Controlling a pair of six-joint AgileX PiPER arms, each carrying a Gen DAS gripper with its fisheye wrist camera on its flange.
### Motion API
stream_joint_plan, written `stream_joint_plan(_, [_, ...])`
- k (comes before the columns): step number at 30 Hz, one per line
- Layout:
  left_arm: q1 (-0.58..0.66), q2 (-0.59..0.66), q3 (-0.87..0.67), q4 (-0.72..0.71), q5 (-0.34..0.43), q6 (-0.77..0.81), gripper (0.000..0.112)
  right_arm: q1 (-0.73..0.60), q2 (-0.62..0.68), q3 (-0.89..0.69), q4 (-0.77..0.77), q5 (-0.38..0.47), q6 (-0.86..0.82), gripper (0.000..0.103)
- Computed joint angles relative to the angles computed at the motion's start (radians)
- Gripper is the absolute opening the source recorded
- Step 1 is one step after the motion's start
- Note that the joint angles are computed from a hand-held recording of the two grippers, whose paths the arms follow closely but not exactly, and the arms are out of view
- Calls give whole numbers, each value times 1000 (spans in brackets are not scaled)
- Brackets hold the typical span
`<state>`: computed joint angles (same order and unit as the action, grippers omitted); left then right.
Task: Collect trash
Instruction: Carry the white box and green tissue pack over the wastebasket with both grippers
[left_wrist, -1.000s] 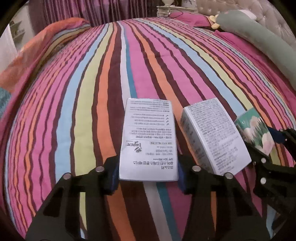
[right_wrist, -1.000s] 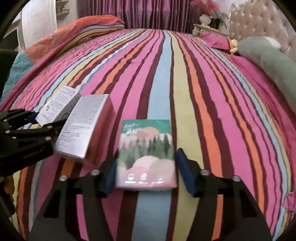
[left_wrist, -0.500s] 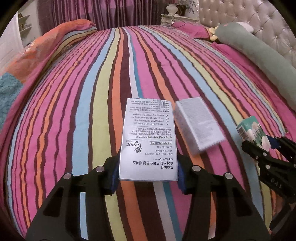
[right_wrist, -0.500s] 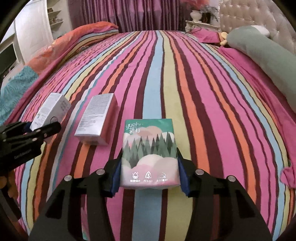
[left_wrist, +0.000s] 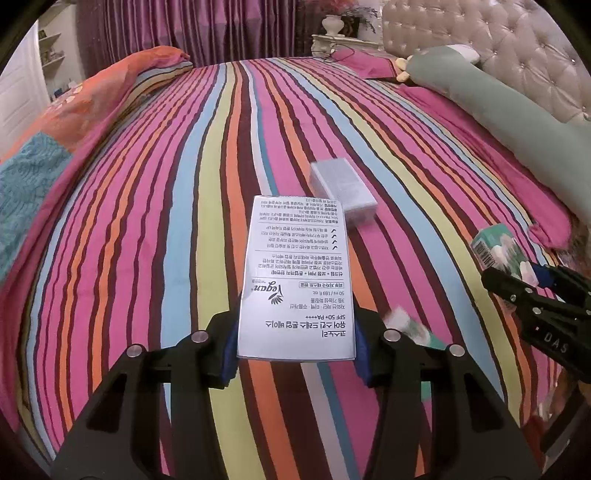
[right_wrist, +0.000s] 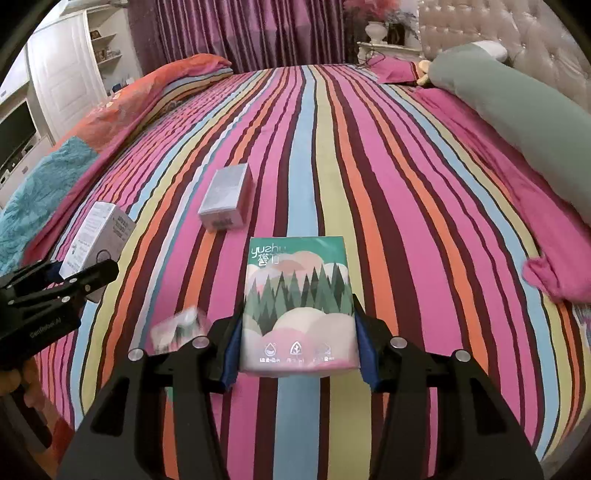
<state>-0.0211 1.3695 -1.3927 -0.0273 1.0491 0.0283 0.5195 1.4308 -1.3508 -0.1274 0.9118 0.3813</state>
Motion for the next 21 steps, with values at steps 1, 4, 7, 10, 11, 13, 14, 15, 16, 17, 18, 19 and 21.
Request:
stream_joint_plan(1, [-3, -18, 15, 2, 4, -2, 47, 3, -21, 18, 4, 3, 7, 48])
stream_joint_plan(4, [-15, -87, 74, 4, 16, -10, 47, 20, -76, 65, 1, 16, 42, 48])
stream_joint_plan(7, [-27, -164, 137, 5, 33, -17, 47, 58, -135, 111, -25, 35, 82, 48])
stream_joint_plan(10, [-40, -241, 200, 7, 50, -25, 47, 110, -197, 156, -55, 58, 135, 48])
stream_joint_plan(11, [-50, -267, 220, 11, 58, -33, 47, 128, -217, 170, -67, 67, 155, 48])
stream_joint_plan(13, [-68, -328, 263, 13, 77, -41, 47, 161, -257, 199, -81, 81, 192, 48])
stream_joint_plan(14, [-78, -361, 285, 14, 87, -45, 47, 181, -276, 212, -88, 89, 212, 48])
stream_joint_plan(15, [-85, -380, 298, 16, 94, -48, 47, 202, -294, 224, -99, 99, 232, 48])
stream_joint_plan(16, [-99, -413, 318, 20, 108, -57, 47, 225, -310, 235, -112, 111, 254, 48])
stream_joint_plan(17, [-110, -436, 331, 25, 118, -65, 47, 246, -325, 244, -122, 121, 273, 48])
stream_joint_plan(18, [-125, -467, 349, 31, 135, -71, 47, 263, -339, 253, -130, 131, 287, 48])
stream_joint_plan(19, [-133, -483, 359, 34, 143, -75, 47, 283, -351, 260, -138, 144, 306, 48])
stream_joint_plan(21, [-150, -523, 378, 39, 168, -89, 47, 333, -378, 277, -162, 164, 354, 48])
